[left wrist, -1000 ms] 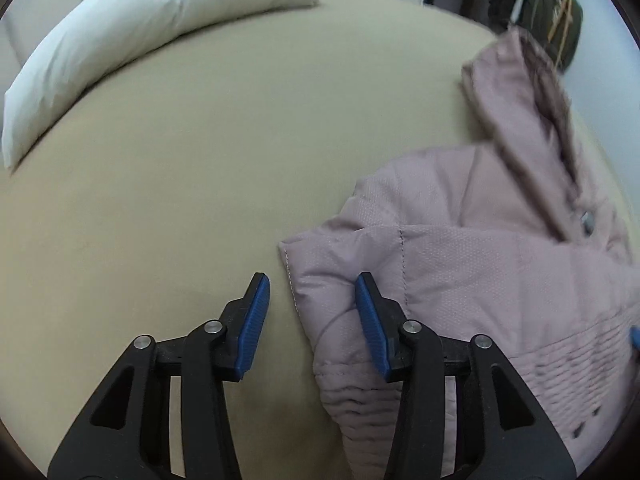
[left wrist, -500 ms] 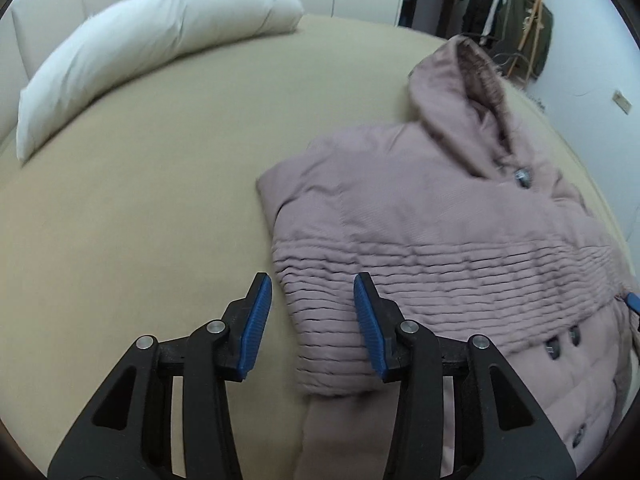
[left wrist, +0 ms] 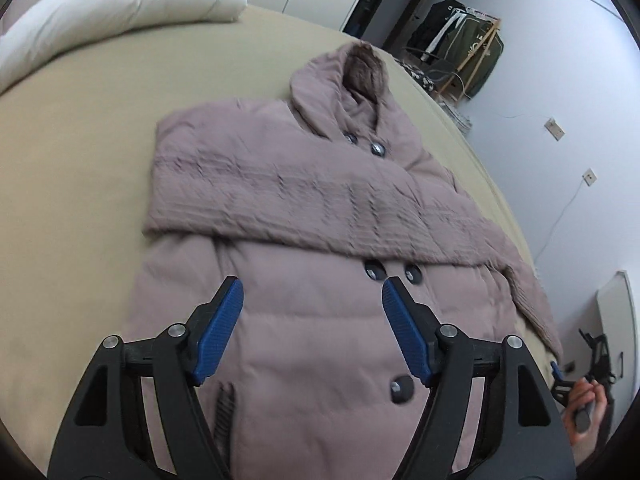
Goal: Fold large clothes
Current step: 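Carry the other sleeve across the coat front with the right gripper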
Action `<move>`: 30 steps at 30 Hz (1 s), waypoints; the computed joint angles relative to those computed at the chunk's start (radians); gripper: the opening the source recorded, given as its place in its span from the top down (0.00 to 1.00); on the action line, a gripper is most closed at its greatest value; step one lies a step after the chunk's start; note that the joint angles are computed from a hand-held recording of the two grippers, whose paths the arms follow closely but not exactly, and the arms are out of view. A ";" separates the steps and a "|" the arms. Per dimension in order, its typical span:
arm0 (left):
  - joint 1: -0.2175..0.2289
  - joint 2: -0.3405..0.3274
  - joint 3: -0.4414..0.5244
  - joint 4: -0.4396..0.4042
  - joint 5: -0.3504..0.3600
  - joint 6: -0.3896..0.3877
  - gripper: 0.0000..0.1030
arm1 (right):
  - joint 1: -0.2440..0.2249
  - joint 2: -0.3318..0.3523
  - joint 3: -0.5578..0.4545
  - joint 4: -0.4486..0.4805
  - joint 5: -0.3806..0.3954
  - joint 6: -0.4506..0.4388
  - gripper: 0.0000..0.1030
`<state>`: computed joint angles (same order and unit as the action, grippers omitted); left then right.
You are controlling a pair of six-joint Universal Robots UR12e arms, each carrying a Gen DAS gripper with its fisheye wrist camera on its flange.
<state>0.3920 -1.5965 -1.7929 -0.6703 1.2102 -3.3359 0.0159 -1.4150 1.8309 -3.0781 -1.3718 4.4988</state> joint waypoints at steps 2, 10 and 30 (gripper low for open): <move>-0.006 0.006 -0.005 -0.012 -0.023 0.000 0.31 | -0.020 0.015 0.002 -0.041 0.014 0.037 0.18; -0.005 -0.008 0.022 -0.042 -0.078 -0.022 0.31 | -0.054 0.080 -0.055 -0.014 -0.015 0.082 0.52; 0.088 -0.072 0.041 0.026 -0.325 -0.239 0.31 | 0.267 0.346 -0.795 0.572 -0.272 -1.215 0.89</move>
<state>0.4796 -1.6682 -1.7514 -0.6446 0.8848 -3.5747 0.2831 -1.0685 1.0354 -2.5065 -1.6440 3.2834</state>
